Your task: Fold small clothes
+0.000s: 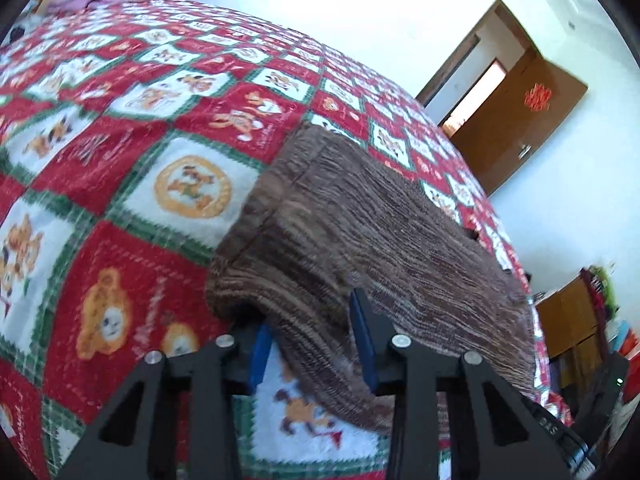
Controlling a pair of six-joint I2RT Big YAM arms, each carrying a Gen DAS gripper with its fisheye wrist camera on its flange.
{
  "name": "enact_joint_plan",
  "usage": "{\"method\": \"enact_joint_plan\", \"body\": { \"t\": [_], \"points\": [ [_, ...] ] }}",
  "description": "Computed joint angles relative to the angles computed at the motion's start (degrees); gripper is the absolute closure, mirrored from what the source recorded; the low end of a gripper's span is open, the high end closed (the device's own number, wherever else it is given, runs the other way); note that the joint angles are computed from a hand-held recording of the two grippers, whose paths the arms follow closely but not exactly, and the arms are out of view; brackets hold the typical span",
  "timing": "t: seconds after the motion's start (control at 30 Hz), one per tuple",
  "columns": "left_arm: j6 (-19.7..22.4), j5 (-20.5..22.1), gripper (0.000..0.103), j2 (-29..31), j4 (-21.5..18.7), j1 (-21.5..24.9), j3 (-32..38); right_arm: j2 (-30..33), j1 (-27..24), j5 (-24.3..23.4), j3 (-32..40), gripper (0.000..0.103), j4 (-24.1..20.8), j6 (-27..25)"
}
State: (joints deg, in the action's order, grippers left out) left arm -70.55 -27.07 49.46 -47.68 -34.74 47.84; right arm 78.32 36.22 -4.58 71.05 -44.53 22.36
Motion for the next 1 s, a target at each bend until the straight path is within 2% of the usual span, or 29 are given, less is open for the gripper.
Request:
{"method": "enact_joint_plan", "body": {
  "t": [0.07,0.17,0.27,0.33,0.4,0.43,0.5,0.57,0.67,0.73,0.8,0.83,0.9,1.0],
  "points": [
    [-0.9,0.4,0.062,-3.6,3.1,0.2,-3.1,0.0,0.0,0.0,0.0,0.098,0.0,0.1],
    [-2.4,4.0,0.059,-9.7,9.0,1.6,-8.2,0.0,0.0,0.0,0.0,0.098,0.0,0.0],
    [-3.0,3.6,0.057,-10.4,10.0,0.8,-8.9,0.1,0.0,0.0,0.0,0.098,0.0,-0.1],
    [-2.9,1.4,0.046,-9.2,10.2,-1.1,-8.1,0.0,-0.1,-0.1,0.0,0.098,0.1,0.1],
    [-1.9,0.5,0.026,-6.6,9.9,-2.0,-6.2,0.0,-0.1,-0.2,0.0,0.098,0.1,0.2],
    [-2.3,0.3,0.022,-5.7,9.4,-2.2,-5.4,0.0,0.0,-0.2,0.0,0.098,0.1,0.3],
    [-3.4,-0.2,0.007,-4.4,10.4,-2.3,-4.5,0.0,-0.1,-0.2,0.0,0.098,0.2,0.2],
    [-3.3,0.2,0.006,-3.4,10.9,-0.7,-3.9,0.0,-0.1,-0.3,-0.1,0.098,0.2,0.3],
    [-4.5,1.4,0.009,-3.6,13.5,4.6,-4.5,0.0,0.0,-0.3,-0.1,0.098,0.2,0.4],
    [-5.3,2.8,0.024,-3.8,14.1,7.3,-4.9,0.1,0.0,-0.3,-0.1,0.098,0.2,0.4],
    [-4.1,6.1,0.062,-3.9,13.5,9.3,-5.3,0.0,-0.1,-0.4,-0.1,0.098,0.3,0.5],
    [-3.3,7.1,0.070,-3.9,13.1,9.6,-5.6,0.0,-0.1,-0.5,-0.1,0.098,0.3,0.5],
    [-0.8,7.7,0.078,-5.3,12.6,8.9,-6.5,0.0,-0.1,-0.6,-0.2,0.098,0.4,0.6],
    [3.8,5.3,0.079,-6.0,10.1,6.3,-5.4,0.0,-0.2,-0.7,-0.2,0.098,0.5,0.7]
  ]
}}
